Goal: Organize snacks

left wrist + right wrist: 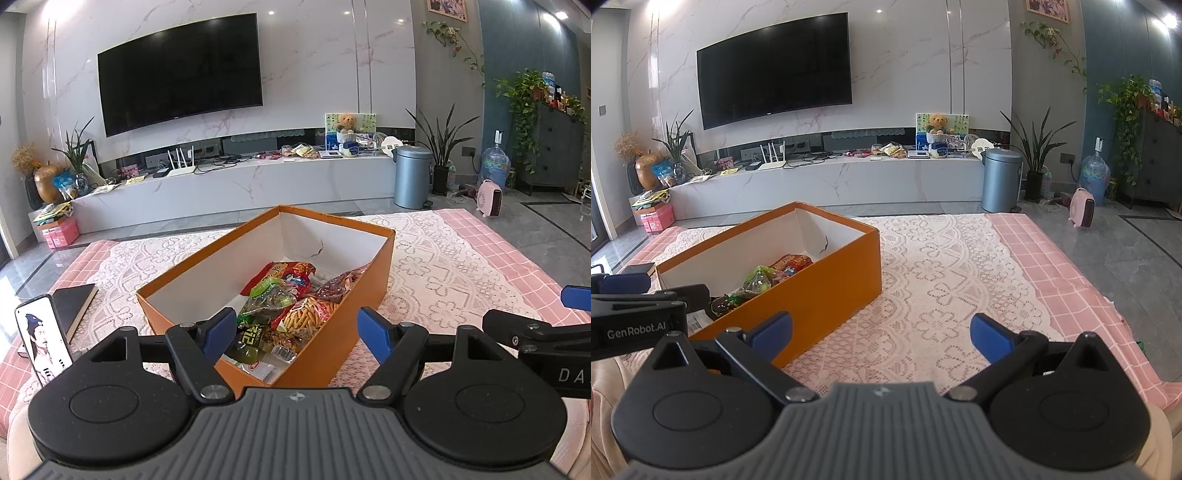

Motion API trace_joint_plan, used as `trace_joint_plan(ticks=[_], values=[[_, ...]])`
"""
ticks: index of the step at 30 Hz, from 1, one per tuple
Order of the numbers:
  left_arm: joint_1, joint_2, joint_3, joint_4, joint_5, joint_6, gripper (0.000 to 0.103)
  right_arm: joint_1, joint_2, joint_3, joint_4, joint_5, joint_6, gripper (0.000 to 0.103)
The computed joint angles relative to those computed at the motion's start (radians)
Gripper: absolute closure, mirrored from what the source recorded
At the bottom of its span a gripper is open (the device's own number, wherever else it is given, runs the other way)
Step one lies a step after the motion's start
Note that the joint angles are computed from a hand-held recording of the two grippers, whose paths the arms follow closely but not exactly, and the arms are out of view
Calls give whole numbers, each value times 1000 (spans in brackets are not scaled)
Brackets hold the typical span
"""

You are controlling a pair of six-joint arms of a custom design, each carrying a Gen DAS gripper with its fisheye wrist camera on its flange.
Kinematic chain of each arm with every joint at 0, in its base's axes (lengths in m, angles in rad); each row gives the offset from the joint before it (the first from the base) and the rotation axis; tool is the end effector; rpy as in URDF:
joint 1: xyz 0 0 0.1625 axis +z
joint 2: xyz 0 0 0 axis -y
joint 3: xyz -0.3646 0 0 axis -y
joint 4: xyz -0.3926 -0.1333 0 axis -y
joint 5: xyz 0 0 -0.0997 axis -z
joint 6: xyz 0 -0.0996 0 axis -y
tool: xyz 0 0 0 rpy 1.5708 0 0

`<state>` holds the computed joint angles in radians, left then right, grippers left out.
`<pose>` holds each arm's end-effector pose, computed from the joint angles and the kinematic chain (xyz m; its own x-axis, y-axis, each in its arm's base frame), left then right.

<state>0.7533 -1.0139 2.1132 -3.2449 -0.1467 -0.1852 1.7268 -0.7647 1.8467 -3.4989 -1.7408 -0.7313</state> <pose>-0.1789 -0.4856 0.1642 -0.5966 -0.3625 -0.7160 0.5111 0.5162 -0.6873 0.2062 -0.5618 0.0779 -0.6705 -0.4582 0.5835 -0.7400 0.4687 -0.4824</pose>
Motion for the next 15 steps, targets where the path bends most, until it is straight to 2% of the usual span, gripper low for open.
trace_joint_plan(ticks=[15], values=[[-1,-10,7,26,-6,-25,15,-2,5,-1,7,-1,2,4]])
